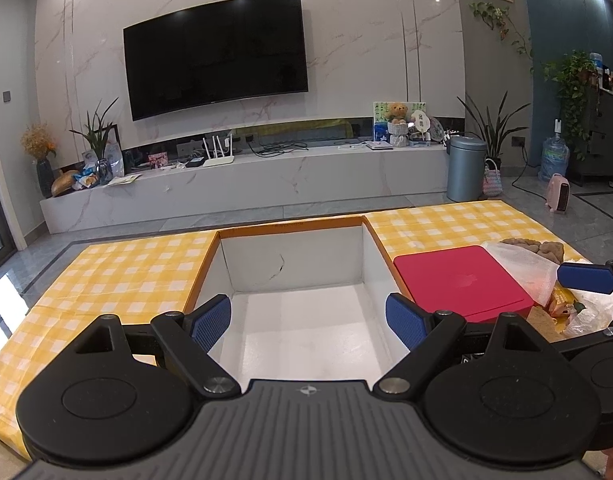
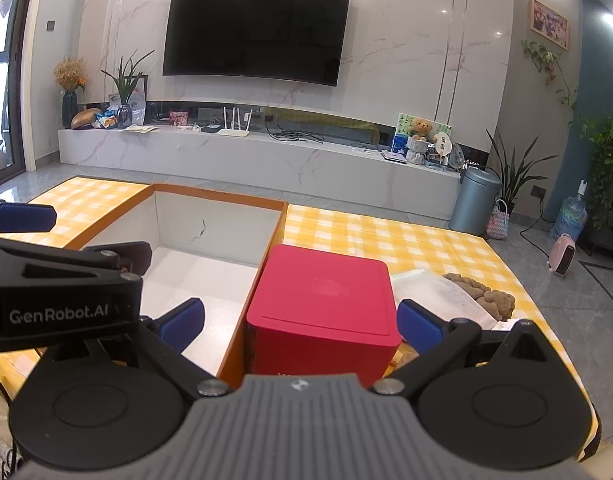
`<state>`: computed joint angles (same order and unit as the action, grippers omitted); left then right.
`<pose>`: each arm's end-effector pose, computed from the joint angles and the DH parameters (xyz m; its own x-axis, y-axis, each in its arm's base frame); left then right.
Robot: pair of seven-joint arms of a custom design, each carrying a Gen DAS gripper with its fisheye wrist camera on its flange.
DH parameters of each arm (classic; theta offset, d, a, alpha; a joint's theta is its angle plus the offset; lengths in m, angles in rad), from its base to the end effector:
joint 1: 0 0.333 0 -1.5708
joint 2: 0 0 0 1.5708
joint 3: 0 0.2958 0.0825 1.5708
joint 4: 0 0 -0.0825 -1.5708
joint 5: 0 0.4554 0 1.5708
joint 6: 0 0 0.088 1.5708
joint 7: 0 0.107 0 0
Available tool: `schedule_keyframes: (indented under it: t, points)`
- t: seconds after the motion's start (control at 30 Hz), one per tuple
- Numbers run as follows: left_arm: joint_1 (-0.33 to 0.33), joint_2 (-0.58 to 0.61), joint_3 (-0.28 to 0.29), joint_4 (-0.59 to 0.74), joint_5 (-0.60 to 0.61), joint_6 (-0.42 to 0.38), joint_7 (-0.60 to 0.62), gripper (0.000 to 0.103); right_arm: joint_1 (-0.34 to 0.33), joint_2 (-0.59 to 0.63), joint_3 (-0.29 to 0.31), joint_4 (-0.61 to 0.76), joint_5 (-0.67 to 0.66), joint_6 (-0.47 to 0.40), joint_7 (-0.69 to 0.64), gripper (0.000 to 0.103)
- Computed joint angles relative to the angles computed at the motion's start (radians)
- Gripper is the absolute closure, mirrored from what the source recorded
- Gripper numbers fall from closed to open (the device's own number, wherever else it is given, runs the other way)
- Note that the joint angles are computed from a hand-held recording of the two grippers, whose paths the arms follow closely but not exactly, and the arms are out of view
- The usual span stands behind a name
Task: Organize soft objects
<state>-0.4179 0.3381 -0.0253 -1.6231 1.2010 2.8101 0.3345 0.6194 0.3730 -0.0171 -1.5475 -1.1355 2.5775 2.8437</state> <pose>0.6638 -0.3627 0.4549 -0.1444 -0.9851 -0.0935 -0.4562 0.1501 -0.8771 0.6266 0.4518 0.4595 0.0692 -0.9915 0.1104 -0.4935 -0.1302 -0.8600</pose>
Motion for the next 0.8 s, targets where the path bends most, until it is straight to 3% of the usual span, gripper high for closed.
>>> schedule_keyframes:
  t: [0.6, 0.7, 0.8]
  points:
    - [-0.029, 0.0, -0.036, 0.029, 0.14, -0.096, -0.039, 0.001, -0.035, -0.073, 0.015, -0.081, -0.042, 0.023, -0.087, 0.003]
    - [-0.022, 0.004, -0.048, 0.033, 0.117, -0.038, -0.01, 0.001, -0.059, -0.116, 0.027, -0.127, -0.014, 0.002, -0.155, 0.003]
    - [-0.006, 0.018, -0.067, 0.048, 0.01, 0.034, 0.085, 0.0, -0.075, -0.174, 0.029, -0.186, -0.05, -0.09, -0.17, 0.003]
